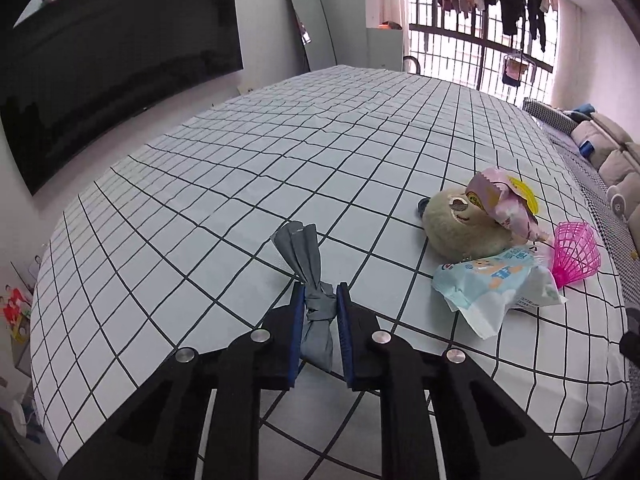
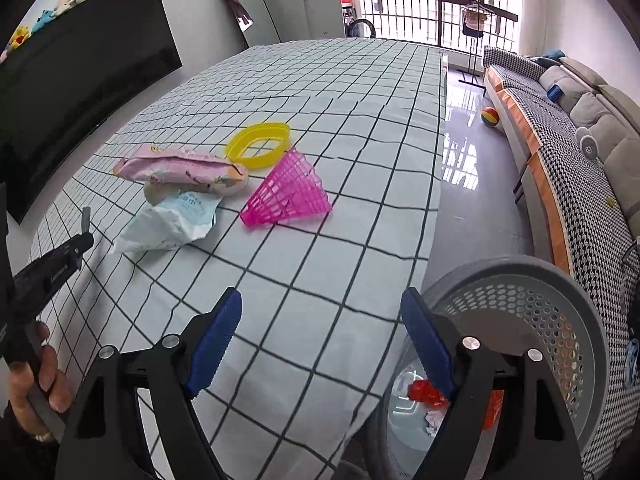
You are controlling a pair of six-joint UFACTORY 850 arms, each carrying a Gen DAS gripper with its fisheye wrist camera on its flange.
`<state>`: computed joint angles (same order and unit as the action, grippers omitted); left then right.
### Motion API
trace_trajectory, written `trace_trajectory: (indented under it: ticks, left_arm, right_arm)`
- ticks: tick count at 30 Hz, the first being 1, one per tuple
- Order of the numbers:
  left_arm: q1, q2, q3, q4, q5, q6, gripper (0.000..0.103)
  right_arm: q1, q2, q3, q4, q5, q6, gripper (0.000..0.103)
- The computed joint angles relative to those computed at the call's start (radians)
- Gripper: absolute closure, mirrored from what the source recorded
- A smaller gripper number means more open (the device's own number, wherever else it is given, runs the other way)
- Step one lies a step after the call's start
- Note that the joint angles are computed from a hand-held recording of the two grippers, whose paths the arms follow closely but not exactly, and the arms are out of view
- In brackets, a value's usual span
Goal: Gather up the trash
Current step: 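Hold the grey cloth in the left tool while the right tool grasps the pink shuttlecock basket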
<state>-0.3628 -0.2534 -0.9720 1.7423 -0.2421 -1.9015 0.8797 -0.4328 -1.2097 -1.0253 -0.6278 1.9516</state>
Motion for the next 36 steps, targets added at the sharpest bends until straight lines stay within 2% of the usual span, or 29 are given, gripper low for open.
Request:
trace_trajectory:
  ticks: [3, 9, 17, 21, 28, 32, 36]
  left_arm:
    - [-0.003, 0.003, 0.004, 0.017, -0.001, -0.011, 0.086]
    - [0.004, 0.010, 0.011, 0.054, 0.021, -0.053, 0.086]
    - [0.013, 0.015, 0.015, 0.089, 0.039, -0.083, 0.086]
    - [0.014, 0.017, 0.018, 0.103, 0.044, -0.100, 0.086]
    - [0.019, 0.018, 0.020, 0.147, 0.057, -0.139, 0.086]
    - [0.020, 0.019, 0.021, 0.163, 0.060, -0.155, 0.086]
    - [0.021, 0.019, 0.020, 0.174, 0.064, -0.165, 0.086]
  right_arm:
    - [-0.027, -0.047, -0.075, 0.046, -0.023, -0.064, 0.025]
    - [-0.078, -0.143, -0.213, 0.163, 0.000, -0.206, 0.025]
    - [-0.094, -0.265, -0.383, 0.281, -0.134, -0.377, 0.025]
    - [-0.101, -0.235, -0.331, 0.267, -0.130, -0.351, 0.025]
    - [-0.107, -0.164, -0.226, 0.234, -0.177, -0.278, 0.025]
    - [-0.107, -0.118, -0.174, 0.185, -0.121, -0.227, 0.025]
    - [-0.113, -0.141, -0.216, 0.193, -0.112, -0.269, 0.025]
